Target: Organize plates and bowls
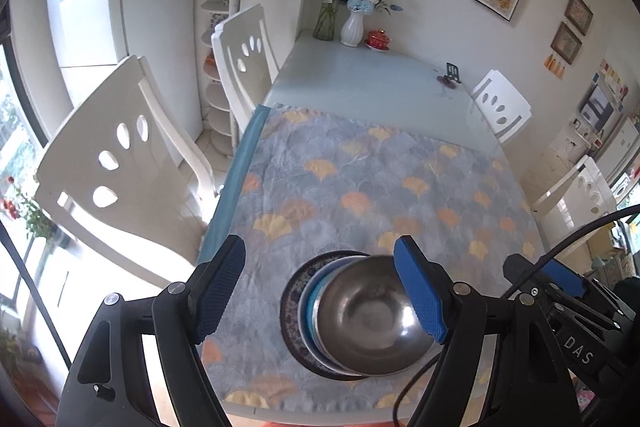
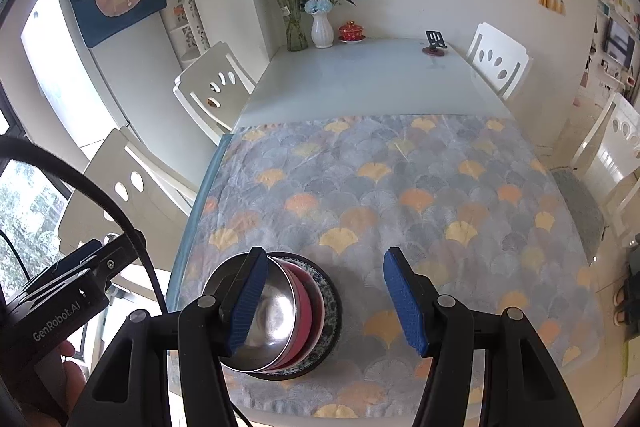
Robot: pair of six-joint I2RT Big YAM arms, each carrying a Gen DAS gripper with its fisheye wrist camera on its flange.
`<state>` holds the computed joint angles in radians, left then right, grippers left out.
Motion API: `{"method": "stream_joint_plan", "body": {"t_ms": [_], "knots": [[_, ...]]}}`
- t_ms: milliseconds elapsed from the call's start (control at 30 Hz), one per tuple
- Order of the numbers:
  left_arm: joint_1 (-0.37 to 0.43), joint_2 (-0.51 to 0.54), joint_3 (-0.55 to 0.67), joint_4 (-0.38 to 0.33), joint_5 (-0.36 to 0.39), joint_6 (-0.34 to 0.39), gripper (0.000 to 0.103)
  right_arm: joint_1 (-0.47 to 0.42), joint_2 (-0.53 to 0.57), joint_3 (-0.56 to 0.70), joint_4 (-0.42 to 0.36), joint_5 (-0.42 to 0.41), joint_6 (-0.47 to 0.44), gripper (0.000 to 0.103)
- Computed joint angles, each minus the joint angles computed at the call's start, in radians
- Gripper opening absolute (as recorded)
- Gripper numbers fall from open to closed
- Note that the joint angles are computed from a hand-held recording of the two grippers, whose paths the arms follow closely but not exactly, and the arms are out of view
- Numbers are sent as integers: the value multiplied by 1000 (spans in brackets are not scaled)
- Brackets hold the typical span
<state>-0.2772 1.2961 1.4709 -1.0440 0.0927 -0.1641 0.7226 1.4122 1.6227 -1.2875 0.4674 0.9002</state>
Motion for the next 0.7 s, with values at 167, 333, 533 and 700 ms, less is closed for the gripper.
{"method": "stream_joint_plan", "body": {"t_ms": [167, 333, 533, 700], "knots": [[0, 17, 13, -23, -7, -19, 76, -14, 9, 0, -5, -32, 4, 58], [-4, 9, 5, 6, -84, -32, 76, -19, 19, 3, -13, -51, -4, 58], [-23, 14, 13, 2, -186, 5, 77, -21, 27, 7, -18, -61, -8, 58], [-44, 8, 14, 14, -204, 55, 77, -28, 25, 1, -18, -65, -7, 58]]}}
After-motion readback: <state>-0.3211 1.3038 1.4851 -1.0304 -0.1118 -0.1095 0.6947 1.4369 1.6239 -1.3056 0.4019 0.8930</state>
